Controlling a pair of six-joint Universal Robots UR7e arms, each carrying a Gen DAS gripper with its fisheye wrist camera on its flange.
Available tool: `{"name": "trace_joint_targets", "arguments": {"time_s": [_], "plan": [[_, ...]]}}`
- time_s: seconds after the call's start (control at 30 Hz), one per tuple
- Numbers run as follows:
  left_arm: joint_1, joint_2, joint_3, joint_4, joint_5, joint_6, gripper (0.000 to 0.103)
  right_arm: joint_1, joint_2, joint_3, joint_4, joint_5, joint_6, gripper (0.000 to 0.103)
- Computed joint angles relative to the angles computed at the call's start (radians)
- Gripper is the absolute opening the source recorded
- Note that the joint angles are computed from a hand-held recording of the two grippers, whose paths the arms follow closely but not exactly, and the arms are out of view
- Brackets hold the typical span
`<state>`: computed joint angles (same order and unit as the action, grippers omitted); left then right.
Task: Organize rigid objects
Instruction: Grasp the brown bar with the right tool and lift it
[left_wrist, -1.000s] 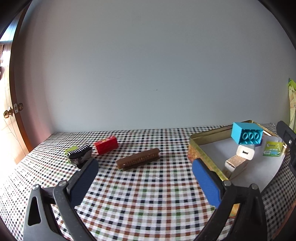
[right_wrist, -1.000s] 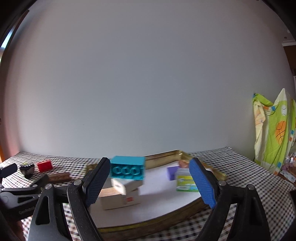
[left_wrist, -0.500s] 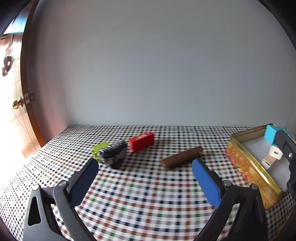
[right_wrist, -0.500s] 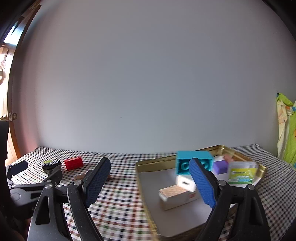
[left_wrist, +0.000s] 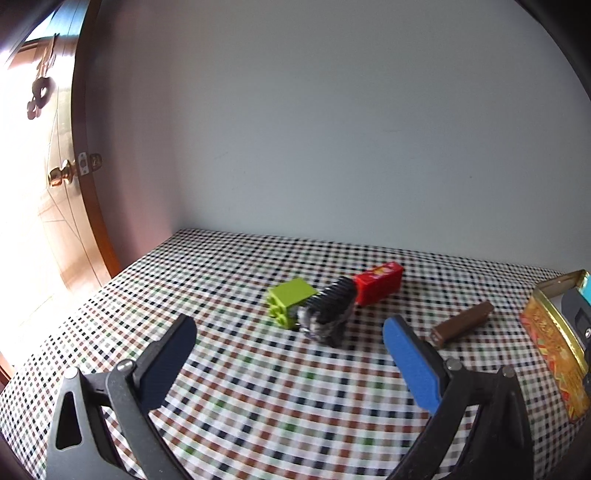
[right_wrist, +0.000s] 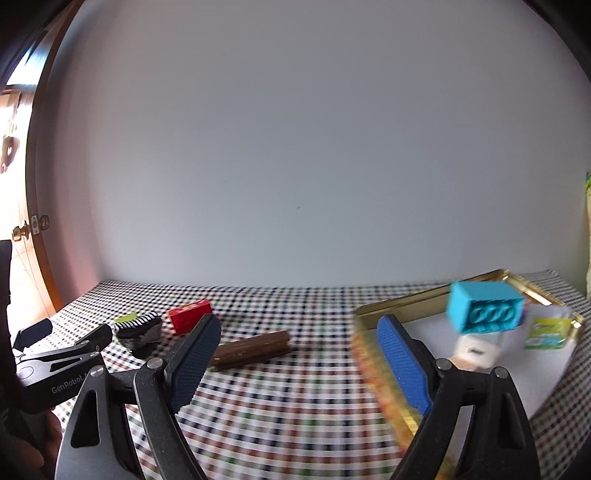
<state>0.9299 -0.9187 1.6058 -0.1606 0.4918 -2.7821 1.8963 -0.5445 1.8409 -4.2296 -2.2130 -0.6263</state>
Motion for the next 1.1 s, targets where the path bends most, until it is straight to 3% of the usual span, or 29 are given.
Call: {"name": "trace_joint_targets", "arguments": {"time_s": [0.2, 0.4, 0.6, 0.67, 0.8, 0.87, 0.93, 1.0, 1.1], "plan": [[0.042, -0.006, -0.042, 0.056, 0.007, -0.026, 0.103, 0.011, 0.032, -0.095, 0.201, -0.074, 0.084, 0.089], [0.076, 0.005, -0.095, 0.150, 0.028, -0.078, 0.103, -0.008, 0.033, -0.177, 0.512, -0.135, 0.329, 0.089], [0.104, 0.020, -0.145, 0.248, 0.079, -0.129, 0.103, -0.037, 0.038, -0.256, 0.773, -0.139, 0.564, 0.089], [0.110, 0.031, -0.165, 0.281, 0.088, -0.148, 0.103, -0.037, 0.058, -0.304, 0.846, -0.167, 0.594, 0.089], [0.113, 0.036, -0.173, 0.301, 0.101, -0.154, 0.103, -0.026, 0.101, -0.381, 0.917, -0.222, 0.564, 0.087], [0.118, 0.050, -0.193, 0.315, 0.109, -0.146, 0.103, -0.022, 0.115, -0.404, 0.940, -0.235, 0.538, 0.081], [0.123, 0.053, -0.197, 0.321, 0.117, -0.139, 0.103, -0.016, 0.126, -0.419, 0.951, -0.254, 0.501, 0.059], [0.131, 0.055, -0.204, 0.323, 0.134, -0.129, 0.103, -0.012, 0.132, -0.424, 0.954, -0.261, 0.432, 0.044], [0.137, 0.050, -0.201, 0.326, 0.154, -0.132, 0.103, -0.018, 0.096, -0.367, 0.941, -0.198, 0.357, 0.024]]}}
